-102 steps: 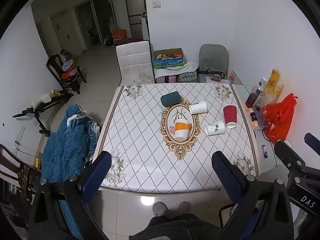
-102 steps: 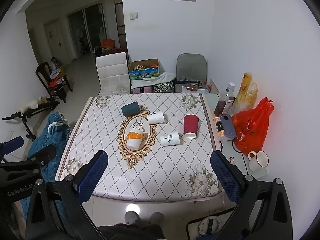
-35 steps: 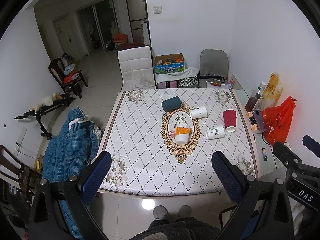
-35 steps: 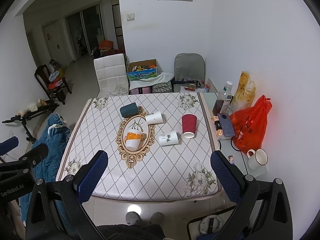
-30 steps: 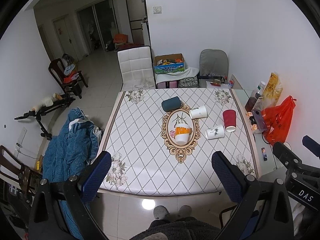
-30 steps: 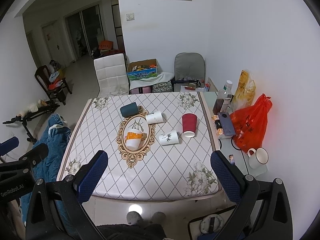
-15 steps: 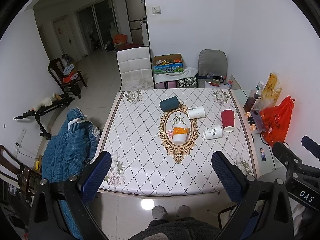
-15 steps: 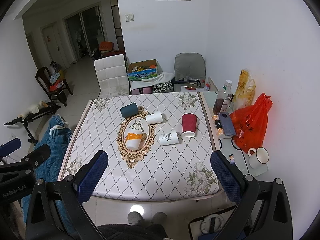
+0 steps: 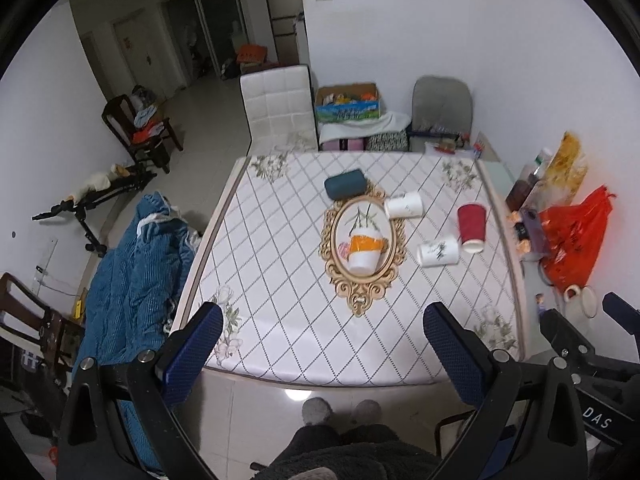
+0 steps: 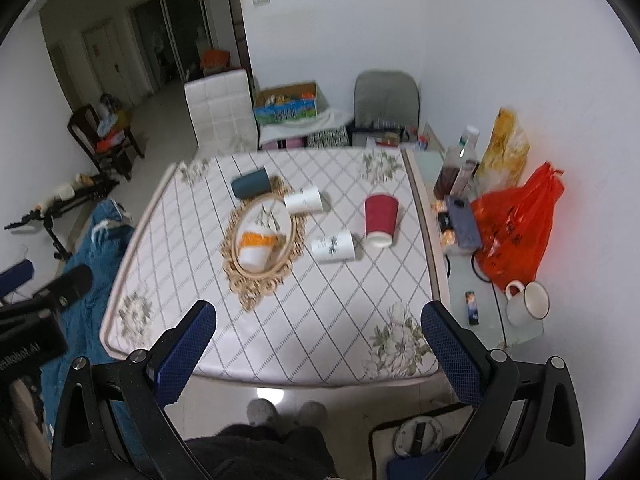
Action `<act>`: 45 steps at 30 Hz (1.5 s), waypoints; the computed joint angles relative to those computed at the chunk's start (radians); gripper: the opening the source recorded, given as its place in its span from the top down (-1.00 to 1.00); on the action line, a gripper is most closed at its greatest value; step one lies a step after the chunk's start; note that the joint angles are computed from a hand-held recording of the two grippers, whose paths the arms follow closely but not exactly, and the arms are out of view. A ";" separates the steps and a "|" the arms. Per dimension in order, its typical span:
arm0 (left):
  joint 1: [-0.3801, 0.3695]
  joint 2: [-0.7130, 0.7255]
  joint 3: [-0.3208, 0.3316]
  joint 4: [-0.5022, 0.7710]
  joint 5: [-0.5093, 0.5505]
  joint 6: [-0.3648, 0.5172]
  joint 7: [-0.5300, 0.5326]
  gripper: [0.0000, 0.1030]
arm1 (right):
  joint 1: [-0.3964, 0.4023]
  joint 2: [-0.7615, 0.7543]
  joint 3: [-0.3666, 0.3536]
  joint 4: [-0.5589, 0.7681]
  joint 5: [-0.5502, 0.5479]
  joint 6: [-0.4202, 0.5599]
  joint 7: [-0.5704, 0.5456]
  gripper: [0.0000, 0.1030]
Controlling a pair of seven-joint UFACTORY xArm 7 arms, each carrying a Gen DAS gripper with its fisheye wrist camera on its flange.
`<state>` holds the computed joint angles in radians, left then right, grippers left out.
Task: Flip cup upside down
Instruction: 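Move the left tool to the upright white paper cup and grasp it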
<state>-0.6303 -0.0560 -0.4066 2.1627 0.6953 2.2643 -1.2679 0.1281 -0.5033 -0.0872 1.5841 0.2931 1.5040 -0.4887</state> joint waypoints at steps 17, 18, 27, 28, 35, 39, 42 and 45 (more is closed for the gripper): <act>0.284 -0.215 0.171 -0.521 -0.355 -0.400 0.196 -1.00 | -0.020 0.127 0.125 -0.189 -0.147 -0.123 0.108 -1.00; 0.300 -0.216 0.180 -0.536 -0.363 -0.424 0.222 -1.00 | -0.017 0.146 0.136 -0.181 -0.156 -0.127 0.131 -1.00; 0.419 -0.147 0.246 -0.595 -0.405 -0.579 0.454 -1.00 | 0.026 0.320 0.194 -0.103 -0.230 -0.149 0.296 -1.00; 0.428 -0.133 0.252 -0.596 -0.407 -0.592 0.473 -1.00 | 0.032 0.340 0.197 -0.093 -0.238 -0.151 0.309 -1.00; 0.477 0.008 0.307 -0.561 -0.403 -0.672 0.615 -1.00 | 0.076 0.513 0.209 -0.003 -0.314 -0.168 0.402 -1.00; 0.490 0.111 0.334 -0.502 -0.395 -0.702 0.685 -1.00 | 0.099 0.618 0.203 0.057 -0.351 -0.167 0.447 -1.00; 0.489 0.205 0.352 -0.432 -0.374 -0.715 0.740 -1.00 | 0.114 0.685 0.196 0.097 -0.378 -0.157 0.470 -1.00; 0.481 0.305 0.370 -0.346 -0.359 -0.719 0.807 -1.00 | 0.128 0.735 0.187 0.120 -0.405 -0.148 0.485 -1.00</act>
<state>-0.1494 0.2488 -0.0367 1.8171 0.3366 1.5453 -0.4606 0.2558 0.2315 0.0997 1.7043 -0.1120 1.3564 -0.0037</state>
